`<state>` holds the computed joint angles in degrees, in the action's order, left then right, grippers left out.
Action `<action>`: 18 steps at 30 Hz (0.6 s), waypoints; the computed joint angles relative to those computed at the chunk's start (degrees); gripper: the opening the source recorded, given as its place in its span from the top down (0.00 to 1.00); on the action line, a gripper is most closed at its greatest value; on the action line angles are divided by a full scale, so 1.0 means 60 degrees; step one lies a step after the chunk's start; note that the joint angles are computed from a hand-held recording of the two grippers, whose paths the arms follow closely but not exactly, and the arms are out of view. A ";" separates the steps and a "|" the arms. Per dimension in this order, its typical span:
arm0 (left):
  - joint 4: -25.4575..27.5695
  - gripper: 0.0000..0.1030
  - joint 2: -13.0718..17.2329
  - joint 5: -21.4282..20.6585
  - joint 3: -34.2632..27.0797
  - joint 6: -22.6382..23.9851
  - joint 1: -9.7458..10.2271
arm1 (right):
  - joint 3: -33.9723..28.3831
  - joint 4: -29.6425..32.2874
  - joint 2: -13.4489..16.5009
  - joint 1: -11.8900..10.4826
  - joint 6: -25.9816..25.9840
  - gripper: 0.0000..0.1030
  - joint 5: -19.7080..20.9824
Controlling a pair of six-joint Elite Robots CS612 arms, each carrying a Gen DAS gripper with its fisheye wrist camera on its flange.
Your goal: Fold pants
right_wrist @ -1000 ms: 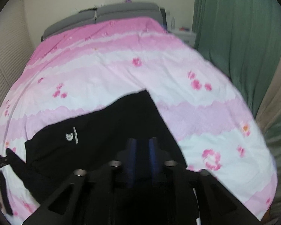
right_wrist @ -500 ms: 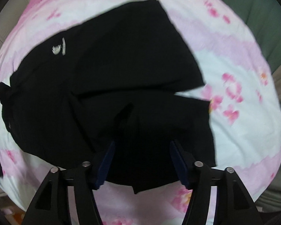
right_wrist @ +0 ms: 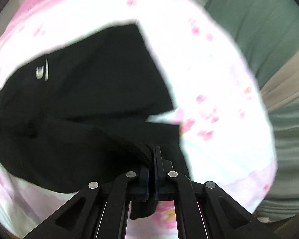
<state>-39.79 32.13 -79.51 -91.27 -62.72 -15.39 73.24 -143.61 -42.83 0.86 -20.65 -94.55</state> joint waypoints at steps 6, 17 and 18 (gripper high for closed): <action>-0.0579 0.87 -0.0143 0.0254 0.0018 -0.0445 0.0120 | -0.0318 -0.1640 -0.0078 0.0065 -0.0209 0.97 0.0304; -0.1457 0.87 -0.0519 -0.0178 0.1906 0.0119 0.0936 | -0.5144 0.0370 0.2835 0.0774 -0.2006 0.97 0.0148; -0.1450 0.87 -0.0534 -0.0305 0.2066 0.0043 0.0995 | -0.5501 0.0632 0.3068 0.0821 -0.2110 0.97 0.0075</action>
